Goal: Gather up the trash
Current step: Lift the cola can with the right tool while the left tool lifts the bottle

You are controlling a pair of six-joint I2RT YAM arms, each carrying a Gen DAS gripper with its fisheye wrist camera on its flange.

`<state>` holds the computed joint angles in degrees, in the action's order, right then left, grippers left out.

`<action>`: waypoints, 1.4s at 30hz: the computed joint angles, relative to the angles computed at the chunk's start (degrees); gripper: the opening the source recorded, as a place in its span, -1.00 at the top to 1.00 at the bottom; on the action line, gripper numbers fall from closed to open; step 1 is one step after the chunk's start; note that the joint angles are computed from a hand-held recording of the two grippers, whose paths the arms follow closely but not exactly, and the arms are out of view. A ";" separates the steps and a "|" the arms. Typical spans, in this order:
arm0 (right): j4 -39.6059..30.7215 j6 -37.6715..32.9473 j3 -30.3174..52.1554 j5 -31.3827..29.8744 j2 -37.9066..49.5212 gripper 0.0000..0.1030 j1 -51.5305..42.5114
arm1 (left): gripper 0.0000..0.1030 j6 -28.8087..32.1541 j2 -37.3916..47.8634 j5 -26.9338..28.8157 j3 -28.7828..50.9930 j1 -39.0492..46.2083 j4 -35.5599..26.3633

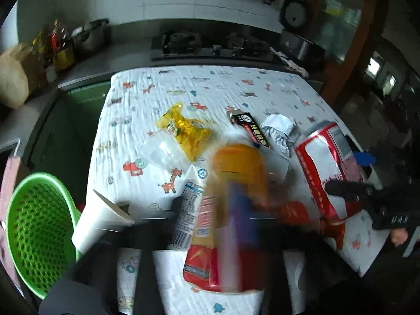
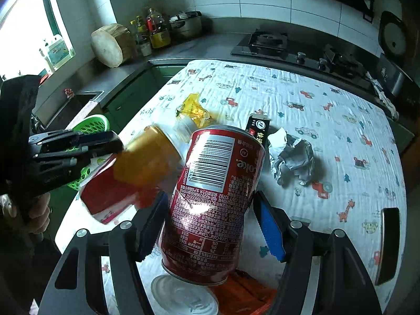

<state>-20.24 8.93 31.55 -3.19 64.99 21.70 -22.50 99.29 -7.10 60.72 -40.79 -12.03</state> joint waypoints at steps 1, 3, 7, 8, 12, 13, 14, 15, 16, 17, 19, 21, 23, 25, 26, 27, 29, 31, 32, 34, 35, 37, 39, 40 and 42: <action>0.05 -0.08 0.06 -0.06 0.16 -0.26 -0.02 | -0.73 -0.70 0.06 -0.16 -0.40 0.11 1.03; 0.10 -0.26 0.11 -0.16 0.24 -0.26 -0.26 | -0.71 -0.64 0.49 0.70 -0.57 -0.04 1.87; 0.22 -0.33 0.12 -0.36 0.52 -0.26 -0.80 | -0.71 0.79 2.57 0.31 1.36 -1.75 0.80; 0.32 -0.75 -0.14 -0.73 0.44 -0.26 -1.44 | -0.71 1.43 3.07 -0.35 2.10 -2.14 0.28; 0.12 -2.48 -1.19 -2.00 -0.57 -0.26 -3.63 | -0.71 6.00 4.86 -4.18 4.48 -4.46 -1.93; -0.05 -3.02 -1.46 -2.41 -0.90 -0.26 -4.35 | -0.71 7.21 5.35 -5.38 4.90 -5.24 -2.31; -0.13 -3.42 -1.56 -2.64 -0.94 -0.26 -4.90 | -0.71 8.08 5.68 -6.03 5.43 -5.59 -2.82; -0.13 -3.95 -1.62 -2.91 -0.78 -0.26 -5.62 | -0.71 9.03 6.10 -7.24 5.77 -6.22 -3.12; -0.07 -4.12 -1.76 -3.06 -0.78 -0.26 -6.04 | -0.72 10.17 6.55 -8.56 6.08 -6.85 -3.34; 0.10 -4.31 -1.94 -3.39 -0.69 -0.26 -6.53 | -0.73 11.01 7.16 -10.09 6.70 -7.42 -3.87; 0.38 -4.56 -2.14 -3.94 -0.38 -0.26 -7.25 | -0.73 12.71 8.38 -13.29 7.85 -8.48 -4.83; 0.65 -4.88 -2.25 -4.39 0.01 -0.26 -7.71 | -0.73 14.13 9.46 -15.45 8.71 -9.25 -5.31; 0.86 -4.80 -2.32 -4.30 0.23 -0.26 -7.53 | -0.73 15.55 10.95 -17.29 9.98 -9.94 -6.35; 0.98 -4.95 -2.20 -4.41 0.52 -0.26 -7.74 | -0.74 16.60 11.48 -18.62 10.22 -10.42 -6.59; 1.03 -4.90 -2.19 -4.36 0.55 -0.26 -7.69 | -0.74 17.26 11.86 -19.60 10.36 -10.75 -6.37; 1.01 -4.96 -2.18 -4.44 0.60 -0.26 -7.73 | -0.73 17.69 12.11 -20.19 10.41 -10.94 -6.18; 1.10 -5.02 -2.15 -4.54 0.85 -0.26 -7.83 | -0.64 18.04 12.64 -20.59 10.79 -11.24 -6.27; 1.34 -5.08 -2.08 -4.75 1.30 -0.26 -7.94 | -0.41 17.90 12.98 -19.40 11.22 -11.17 -6.71; 1.52 -4.83 -1.99 -4.58 1.57 -0.26 -7.61 | -0.40 17.69 12.98 -19.70 11.03 -11.25 -6.26; 1.70 -4.65 -1.99 -4.49 1.76 -0.26 -7.31 | -0.40 17.64 12.83 -19.65 10.55 -11.20 -5.48; 1.85 -4.55 -1.98 -4.47 1.86 -0.26 -7.16 | -0.39 17.37 12.61 -19.79 10.35 -11.17 -5.33; 1.78 -4.41 -1.89 -4.33 1.78 -0.26 -6.80 | -0.37 16.85 12.32 -20.09 10.00 -11.13 -5.02; 1.61 -4.27 -1.77 -4.27 1.45 -0.26 -6.56 | -0.34 16.45 11.42 -19.83 9.07 -10.80 -4.16; 1.45 -4.03 -1.71 -4.17 1.19 -0.26 -6.27 | -0.33 15.94 10.61 -19.27 8.49 -10.47 -3.80; 1.12 -3.69 -1.51 -3.79 0.68 -0.26 -5.62 | -0.28 14.25 8.79 -17.97 7.34 -9.76 -3.30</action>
